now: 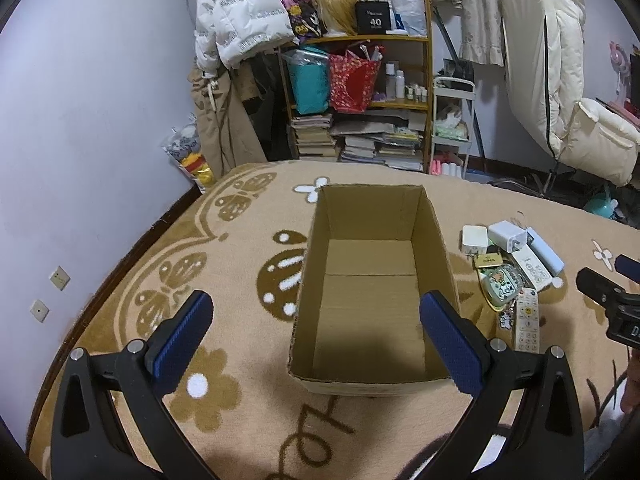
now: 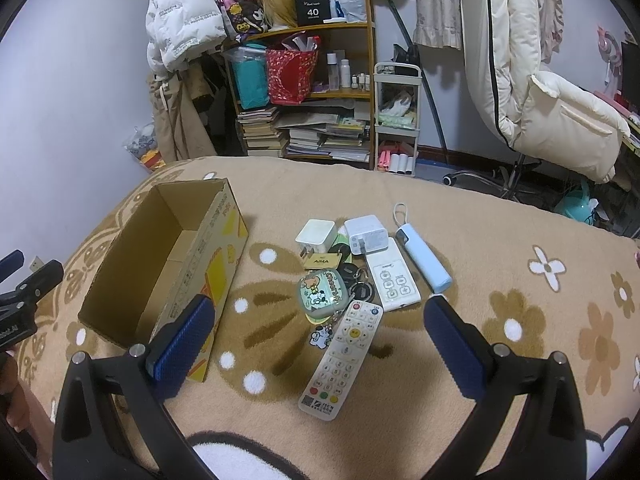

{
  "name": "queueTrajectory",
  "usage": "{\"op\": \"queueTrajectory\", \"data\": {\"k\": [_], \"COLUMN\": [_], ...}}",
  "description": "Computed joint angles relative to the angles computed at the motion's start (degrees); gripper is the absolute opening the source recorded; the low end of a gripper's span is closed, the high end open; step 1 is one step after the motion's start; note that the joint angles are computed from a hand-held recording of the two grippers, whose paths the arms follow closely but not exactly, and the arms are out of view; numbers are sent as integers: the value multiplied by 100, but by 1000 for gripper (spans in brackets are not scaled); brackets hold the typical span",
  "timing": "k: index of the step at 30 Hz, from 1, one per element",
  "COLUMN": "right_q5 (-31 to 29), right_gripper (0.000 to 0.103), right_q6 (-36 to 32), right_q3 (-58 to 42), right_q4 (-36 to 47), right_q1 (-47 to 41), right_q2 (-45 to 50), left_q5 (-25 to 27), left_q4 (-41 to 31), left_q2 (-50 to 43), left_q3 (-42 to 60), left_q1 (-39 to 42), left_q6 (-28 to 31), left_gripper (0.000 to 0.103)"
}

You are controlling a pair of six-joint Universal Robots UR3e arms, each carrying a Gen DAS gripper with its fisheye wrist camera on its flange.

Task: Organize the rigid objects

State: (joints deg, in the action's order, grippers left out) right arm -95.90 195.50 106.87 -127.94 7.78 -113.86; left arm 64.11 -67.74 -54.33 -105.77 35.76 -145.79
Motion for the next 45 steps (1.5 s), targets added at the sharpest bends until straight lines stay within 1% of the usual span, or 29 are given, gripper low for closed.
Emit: {"op": "queueTrajectory", "data": {"k": [3,5,9,15,20,21,22,23,25,27,30,32,33,34,39,40,41,43,44,45], "right_q5": [-40,84,135,270,265,256,228,253,205,254,236,203,175,152,-89,-154,-206,-227,-219,-217], "right_gripper": [103,103,103,103,103,103,103,103,103,103,103,103,103,103,103,103,103,103,103,103], "right_q6": [32,-46,-154,-242,-303,-310,-288,-299,-142,-113,-64,-54,-41,-37,5,32,58,107,120,132], "right_q3": [50,43,66,-20,-26,-17,-26,11,68,106,114,99,89,86,-12,-35,-67,-68,-81,-91], "right_q4": [-34,-22,-128,-166,-206,-200,-193,-187,-211,-168,-95,-38,-41,-29,132,168,226,268,308,338], "right_q1": [8,-172,-376,-643,-722,-727,-706,-756,-686,-730,-723,-707,-678,-654,-511,-483,-469,-466,-476,-474], "right_q2": [31,79,260,713,1000,1042,1099,1110,1196,1258,1411,1505,1564,1600,1863,1911,1972,2046,2086,2142], "left_q5": [90,331,658,738,507,521,637,752,915,1023,1140,1252,1293,1334,1369,1410,1417,1461,1447,1437], "left_q4": [213,531,807,562,-235,-405,-412,-384,-348,-482,-732,-922,-1014,-1168,-1390,-1346,-1350,-1374,-1411,-1488], "left_q2": [-174,-454,-1029,-1899,-2624,-2793,-2918,-3006,-3140,-3317,-3568,-3727,-3794,-3909,-4017,-3999,-3990,-3993,-4016,-4061], "left_q3": [67,164,474,1162,1896,2048,2105,2138,2161,2286,2463,2566,2621,2721,2699,2653,2646,2632,2643,2670], "left_q1": [-189,-463,-826,-936,-822,-828,-884,-937,-1019,-1080,-1094,-1108,-1105,-1097,-990,-1013,-1013,-1047,-1058,-1064], "left_q6": [-149,-293,-461,-512,-500,-525,-551,-543,-561,-630,-756,-853,-897,-965,-1036,-1021,-1000,-954,-936,-902], "left_gripper": [102,102,102,102,102,102,101,95,87,84,74,62,59,54,54,50,43,39,31,27]}}
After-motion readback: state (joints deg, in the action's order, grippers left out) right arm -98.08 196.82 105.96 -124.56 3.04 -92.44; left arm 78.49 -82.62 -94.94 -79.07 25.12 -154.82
